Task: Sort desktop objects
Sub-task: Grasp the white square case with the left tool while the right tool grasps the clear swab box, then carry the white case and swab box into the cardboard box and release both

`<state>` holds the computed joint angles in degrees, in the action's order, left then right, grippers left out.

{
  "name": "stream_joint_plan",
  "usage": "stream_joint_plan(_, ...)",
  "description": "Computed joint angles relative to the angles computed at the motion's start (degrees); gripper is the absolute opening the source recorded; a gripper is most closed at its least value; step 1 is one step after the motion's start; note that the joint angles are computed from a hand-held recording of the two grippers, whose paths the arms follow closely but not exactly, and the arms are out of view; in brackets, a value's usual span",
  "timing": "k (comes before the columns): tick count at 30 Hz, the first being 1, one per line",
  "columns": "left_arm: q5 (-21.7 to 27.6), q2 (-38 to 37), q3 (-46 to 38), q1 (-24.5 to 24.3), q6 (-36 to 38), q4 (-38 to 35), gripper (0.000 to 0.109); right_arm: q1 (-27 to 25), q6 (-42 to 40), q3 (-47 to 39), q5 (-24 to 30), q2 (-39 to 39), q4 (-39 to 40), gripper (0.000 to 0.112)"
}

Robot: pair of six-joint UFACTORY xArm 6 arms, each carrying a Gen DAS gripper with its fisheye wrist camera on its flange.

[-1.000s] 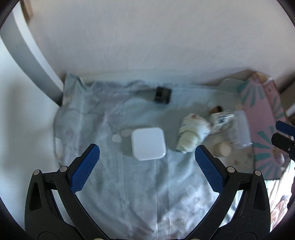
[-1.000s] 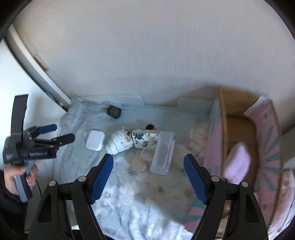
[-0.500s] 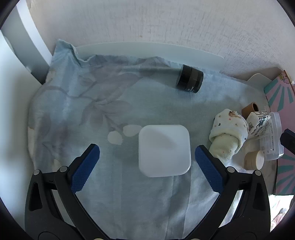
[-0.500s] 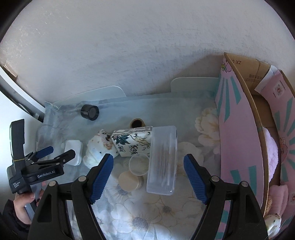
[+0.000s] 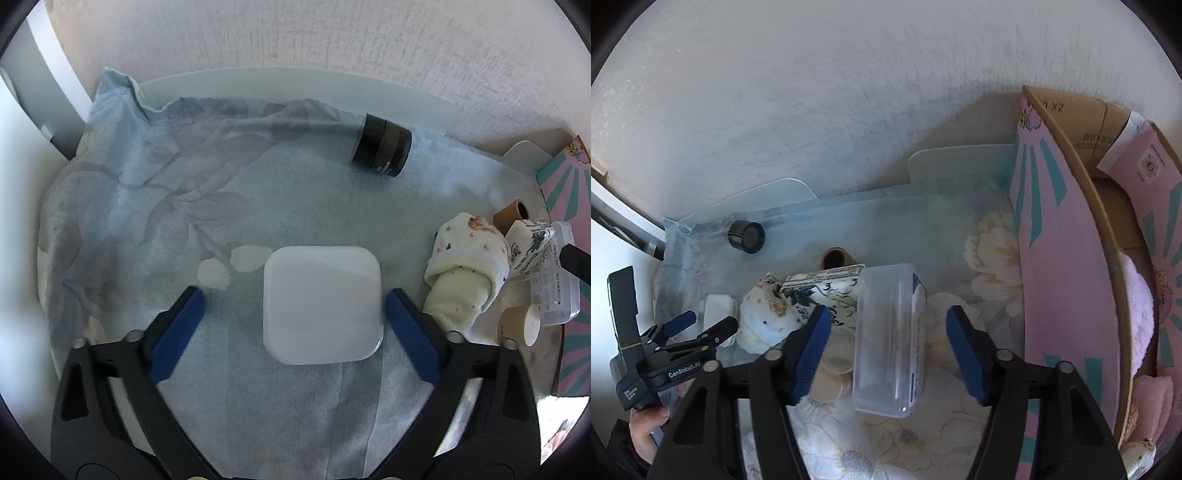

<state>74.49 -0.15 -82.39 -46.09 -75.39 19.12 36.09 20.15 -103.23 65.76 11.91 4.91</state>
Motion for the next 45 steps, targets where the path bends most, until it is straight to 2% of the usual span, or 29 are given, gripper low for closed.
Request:
stream_joint_plan(6, 2.0, 0.6, -1.6, -1.1, 0.2, 1.0, 0.082, -0.4, -0.7, -0.6, 0.6, 1.0, 0.6, 0.036)
stream_joint_plan(11, 3.5, 0.2, -2.2, -2.0, -0.9, 2.2, 0.059, -0.5, -0.9, -1.0, 0.7, 1.2, 1.0, 0.035)
stream_joint_plan(14, 4.0, 0.7, -3.1, -2.2, -2.1, 2.0, 0.059, -0.5, -0.8, -0.8, 0.4, 1.1, 0.9, 0.034)
stream_joint_plan(20, 1.8, -3.7, 2.4, -1.5, -2.3, 1.5, 0.059, -0.8, -0.8, -1.1, 0.6, 1.1, 0.7, 0.033)
stream_joint_plan(22, 4.5, -4.2, -0.1, -1.4, -1.3, 1.2, 0.059, -0.9, -0.8, -1.1, 0.4, 1.0, 0.5, 0.033)
stream_joint_plan(28, 7.4, -4.0, -4.0, -2.8, -1.4, 2.0, 0.059, -1.0, -0.6, -2.2, 1.1, 0.9, 0.5, 0.032)
stream_joint_plan(36, 17.6, 0.3, -18.6, -5.8, 0.0, 4.7, 0.059, -1.7, -1.9, -10.3, 6.1, 1.8, 1.6, 0.032)
stream_joint_plan(37, 18.1, 0.0, -19.1, -4.8, 1.4, 4.9, 0.059, -1.9, -2.5, -11.4, 6.6, 1.8, 1.9, 0.031)
stream_joint_plan(39, 20.3, 2.6, -24.5, -5.9, 2.0, 6.7, 0.059, -2.4, -3.8, -13.6, 7.5, 1.7, 2.8, 0.031)
stream_joint_plan(42, 21.3, 6.7, -30.8, -4.7, 5.4, 7.6, 0.059, -3.4, -6.3, -15.3, 8.2, 0.9, 4.3, 0.031)
stream_joint_plan(45, 21.9, 10.1, -36.8, -5.5, 5.9, 8.0, 0.059, -4.3, -8.6, -16.3, 9.3, 0.1, 5.1, 0.031)
